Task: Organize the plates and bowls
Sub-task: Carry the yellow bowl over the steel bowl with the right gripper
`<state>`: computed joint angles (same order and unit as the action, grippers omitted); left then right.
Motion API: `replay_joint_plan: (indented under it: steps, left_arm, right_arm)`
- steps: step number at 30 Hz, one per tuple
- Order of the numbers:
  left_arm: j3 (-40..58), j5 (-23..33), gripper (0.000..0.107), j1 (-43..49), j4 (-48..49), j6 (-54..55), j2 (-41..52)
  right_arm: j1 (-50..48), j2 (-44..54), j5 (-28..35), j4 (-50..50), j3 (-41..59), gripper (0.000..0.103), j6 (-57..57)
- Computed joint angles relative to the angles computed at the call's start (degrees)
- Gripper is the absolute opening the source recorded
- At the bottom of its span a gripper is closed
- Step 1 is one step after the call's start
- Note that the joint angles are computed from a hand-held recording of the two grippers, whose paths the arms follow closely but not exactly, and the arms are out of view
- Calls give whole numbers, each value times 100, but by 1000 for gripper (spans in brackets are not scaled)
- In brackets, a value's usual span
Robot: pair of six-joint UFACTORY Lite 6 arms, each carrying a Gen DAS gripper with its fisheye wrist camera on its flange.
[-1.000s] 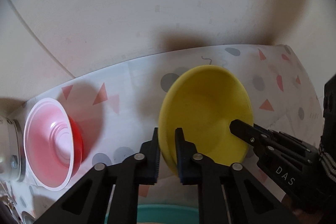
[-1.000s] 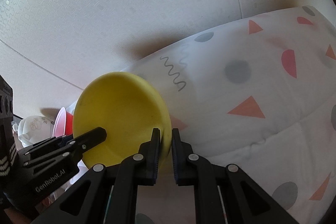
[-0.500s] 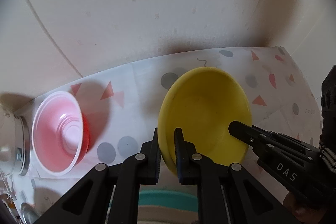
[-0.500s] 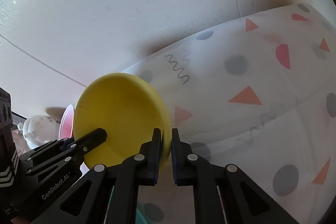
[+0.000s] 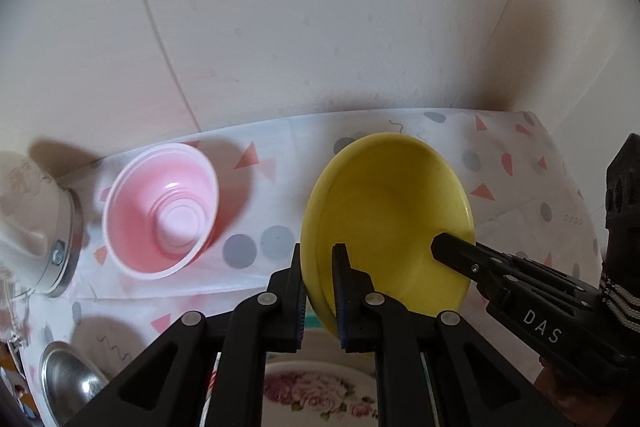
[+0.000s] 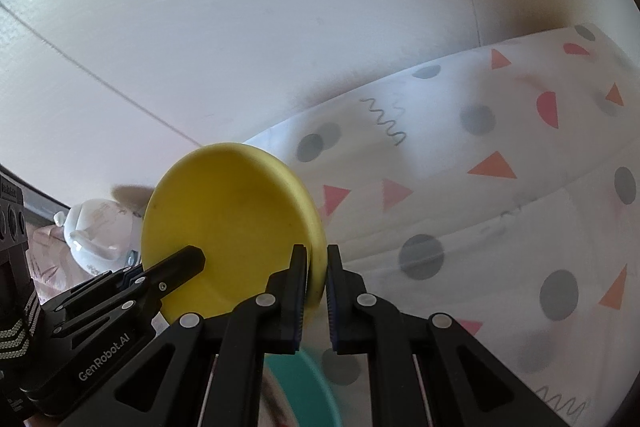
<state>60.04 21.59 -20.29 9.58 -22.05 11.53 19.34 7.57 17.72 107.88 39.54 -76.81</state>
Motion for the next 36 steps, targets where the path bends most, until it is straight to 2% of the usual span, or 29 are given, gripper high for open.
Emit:
replay_joint_plan:
  steps: [6, 15, 21, 29, 36]
  left_arm:
    - [-613, -58, 12, 254, -316, 302, -754]
    - [-1655, 81, 12, 1051, -1140, 1334, -2161]
    - [-2284, 312, 12, 1922, -1877, 2358, -2970]
    - [-2835, 988, 12, 3774, -3192, 4443, -3801]
    - [-3087, 1501, 12, 5295, -3916, 5964, -4024]
  right_arm:
    - [482, -343, -296, -351, 31, 9, 578]
    - [1359, -433, -666, -949, 366, 9, 1509]
    - [2036, 114, -847, -687, 926, 9, 1459]
    - [2892, 819, -984, -2244, 1845, 9, 3212]
    - [3300, 1527, -833, -3611, 2681, 9, 4527]
